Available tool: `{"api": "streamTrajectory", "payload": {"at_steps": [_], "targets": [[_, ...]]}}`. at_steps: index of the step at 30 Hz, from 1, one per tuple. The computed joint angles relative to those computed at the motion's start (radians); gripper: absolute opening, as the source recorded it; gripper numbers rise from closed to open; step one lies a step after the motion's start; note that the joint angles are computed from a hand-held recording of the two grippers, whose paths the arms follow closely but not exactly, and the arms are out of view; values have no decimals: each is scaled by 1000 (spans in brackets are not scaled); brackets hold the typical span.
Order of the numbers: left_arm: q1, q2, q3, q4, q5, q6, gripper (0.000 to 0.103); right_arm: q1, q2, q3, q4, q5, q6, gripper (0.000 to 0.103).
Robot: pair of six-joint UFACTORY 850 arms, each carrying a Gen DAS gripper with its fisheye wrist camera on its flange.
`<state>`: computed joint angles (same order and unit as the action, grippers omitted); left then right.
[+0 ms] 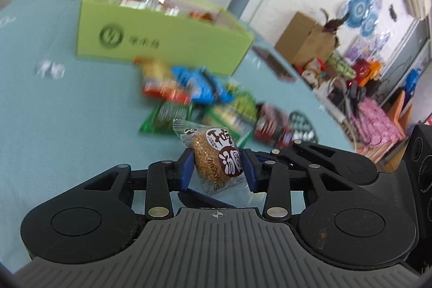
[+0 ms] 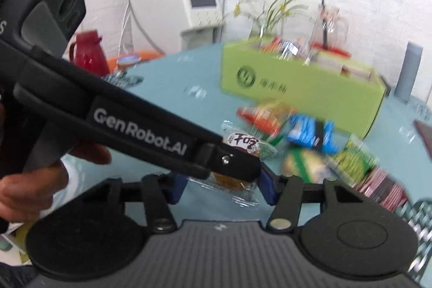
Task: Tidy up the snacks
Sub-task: 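Grasp the round cookie bag with the left gripper, then lower the round cookie bag into the lime-green box and open the left gripper, then reach the left gripper to the dark red chocolate bar pack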
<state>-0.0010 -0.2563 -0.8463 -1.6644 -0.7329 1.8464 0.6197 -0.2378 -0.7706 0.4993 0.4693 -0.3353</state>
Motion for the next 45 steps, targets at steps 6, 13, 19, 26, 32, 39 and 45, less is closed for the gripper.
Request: {"api": "streamTrajectory", "payload": {"at_steps": [6,13,19,26,32,39,45], "targets": [[-63,-76,-209,-18,23,-65,19,-97,-42,-133,23,-1,-159,60],[-129,-311,-563,72,101,-235,18,-248,-214,-394,-88,-150,-117,60],[-155,-477,-763,203,184,-392,18,-300,-338,-519,-249,-206,19,64],[-118,-437,-691,29,116,-255,59,-304,-286,-453,-347,-147,172,93],[-79,-239,-420,-170,50,-11,75,-248,-69,-162,-261,28,154,93],[-54,-112,-139,-173,-3,9,78,-77,81,103,65,94,82,93],[-76,-63,7,-205,35,41,77,-11,109,187,206,86,72,93]]}}
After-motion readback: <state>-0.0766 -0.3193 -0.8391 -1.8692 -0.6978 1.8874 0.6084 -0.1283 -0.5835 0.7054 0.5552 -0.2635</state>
